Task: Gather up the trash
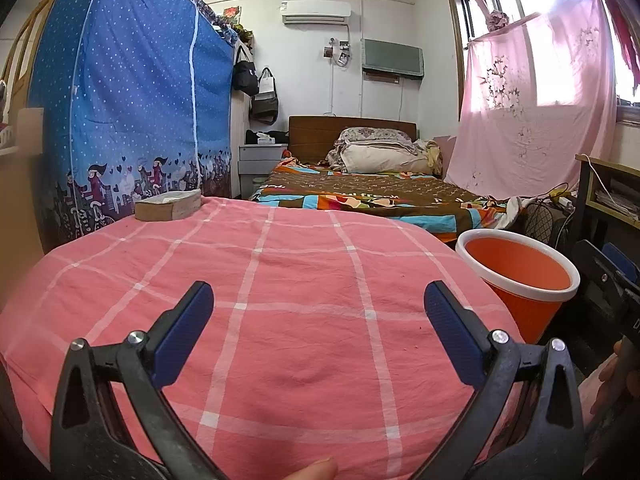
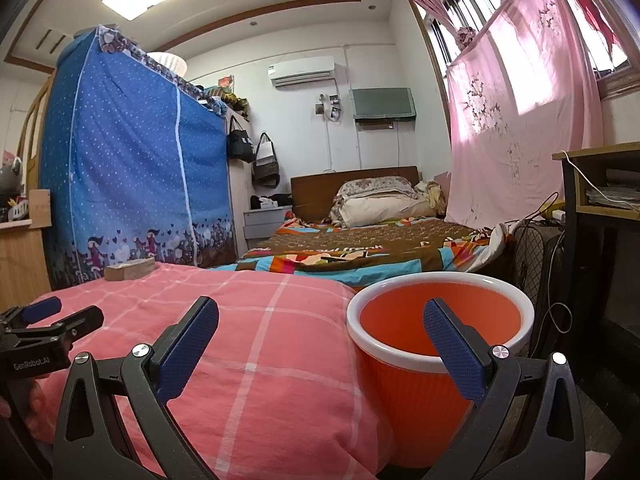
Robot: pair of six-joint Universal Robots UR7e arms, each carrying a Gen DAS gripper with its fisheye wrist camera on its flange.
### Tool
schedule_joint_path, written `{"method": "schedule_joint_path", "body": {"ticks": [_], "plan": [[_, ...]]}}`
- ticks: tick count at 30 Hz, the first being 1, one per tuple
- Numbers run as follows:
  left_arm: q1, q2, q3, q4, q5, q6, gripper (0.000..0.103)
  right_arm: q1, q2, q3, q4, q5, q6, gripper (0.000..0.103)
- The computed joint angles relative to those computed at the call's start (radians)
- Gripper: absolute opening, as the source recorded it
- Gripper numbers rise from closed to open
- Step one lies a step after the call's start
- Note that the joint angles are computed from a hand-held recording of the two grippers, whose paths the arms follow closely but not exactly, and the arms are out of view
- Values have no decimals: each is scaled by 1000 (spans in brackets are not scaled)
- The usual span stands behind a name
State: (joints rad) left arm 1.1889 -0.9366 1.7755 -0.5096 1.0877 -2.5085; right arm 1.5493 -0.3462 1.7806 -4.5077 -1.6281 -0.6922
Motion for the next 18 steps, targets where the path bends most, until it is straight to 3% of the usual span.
{"method": "schedule_joint_path", "body": {"ticks": [18], "plan": [[5, -1, -5, 6, 4, -1, 103, -1, 2, -1, 3, -1, 3, 103]]}}
